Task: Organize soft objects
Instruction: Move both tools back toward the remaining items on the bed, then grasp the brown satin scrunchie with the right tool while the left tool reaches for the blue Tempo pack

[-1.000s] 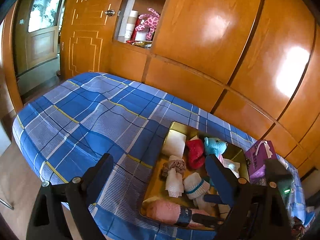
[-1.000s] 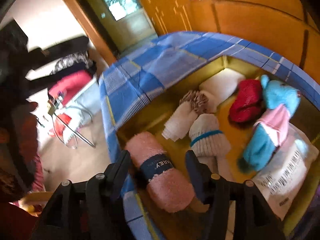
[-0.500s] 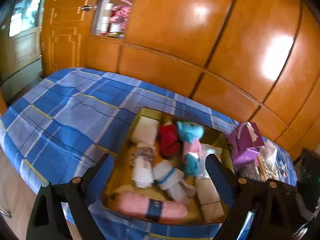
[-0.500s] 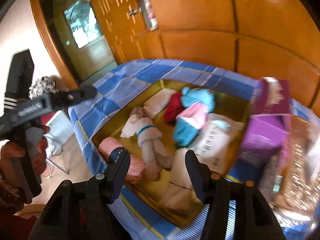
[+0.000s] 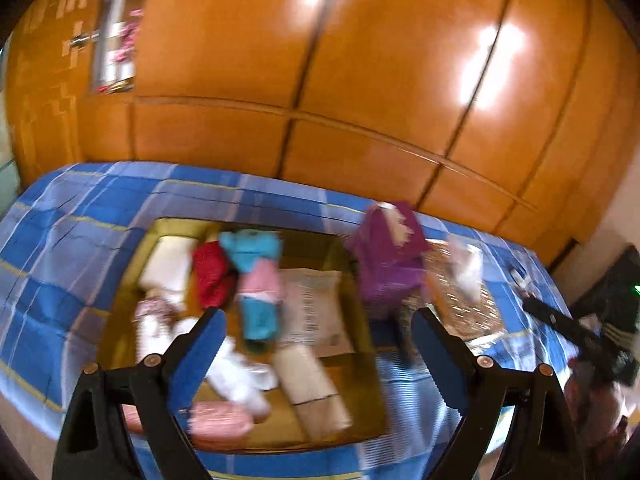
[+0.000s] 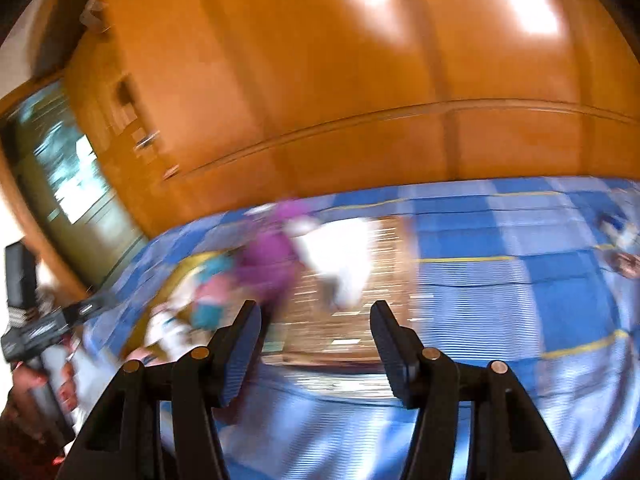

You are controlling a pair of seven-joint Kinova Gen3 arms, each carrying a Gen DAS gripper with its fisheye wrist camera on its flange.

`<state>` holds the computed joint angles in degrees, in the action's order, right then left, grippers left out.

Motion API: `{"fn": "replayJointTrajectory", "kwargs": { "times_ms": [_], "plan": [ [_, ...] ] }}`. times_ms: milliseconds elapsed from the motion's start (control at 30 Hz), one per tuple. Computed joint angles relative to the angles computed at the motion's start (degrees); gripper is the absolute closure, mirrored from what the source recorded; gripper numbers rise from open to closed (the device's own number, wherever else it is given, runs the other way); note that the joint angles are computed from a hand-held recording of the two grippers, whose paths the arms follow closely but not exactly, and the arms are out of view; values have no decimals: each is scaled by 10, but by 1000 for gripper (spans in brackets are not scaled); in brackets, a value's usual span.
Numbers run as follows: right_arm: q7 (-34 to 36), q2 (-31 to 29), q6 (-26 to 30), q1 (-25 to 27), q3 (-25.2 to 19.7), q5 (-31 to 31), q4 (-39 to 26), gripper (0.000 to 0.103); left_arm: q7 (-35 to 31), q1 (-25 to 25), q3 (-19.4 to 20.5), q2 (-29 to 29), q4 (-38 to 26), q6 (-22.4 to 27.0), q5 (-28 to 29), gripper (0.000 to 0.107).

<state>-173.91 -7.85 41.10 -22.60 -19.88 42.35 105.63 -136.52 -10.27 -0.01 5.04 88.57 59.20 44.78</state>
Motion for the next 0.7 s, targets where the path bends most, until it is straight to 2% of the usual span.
{"fn": "replayJointTrajectory", "kwargs": {
  "times_ms": [100,200,367,467,533,600,700],
  "plan": [
    [-47,-24,45,23,0,9,34,46,-5,19,15,-2,-6,13,-6,10],
    [-61,-54,48,56,24,-18,84,46,-11,42,28,-2,-10,22,-13,10],
    [-40,-75,63,116,54,-44,147,46,5,88,49,4,-24,31,-43,10],
    [-7,-90,33,160,109,-61,179,45,26,113,61,13,-42,38,-60,10],
    [29,-96,-7,195,161,-75,192,38,40,133,71,17,-53,36,-73,10],
    [52,-95,-22,229,184,-80,190,30,51,147,77,22,-63,35,-82,10],
    [121,-46,-46,244,251,-82,160,29,77,171,88,37,-82,38,-102,10]
  ]
}}
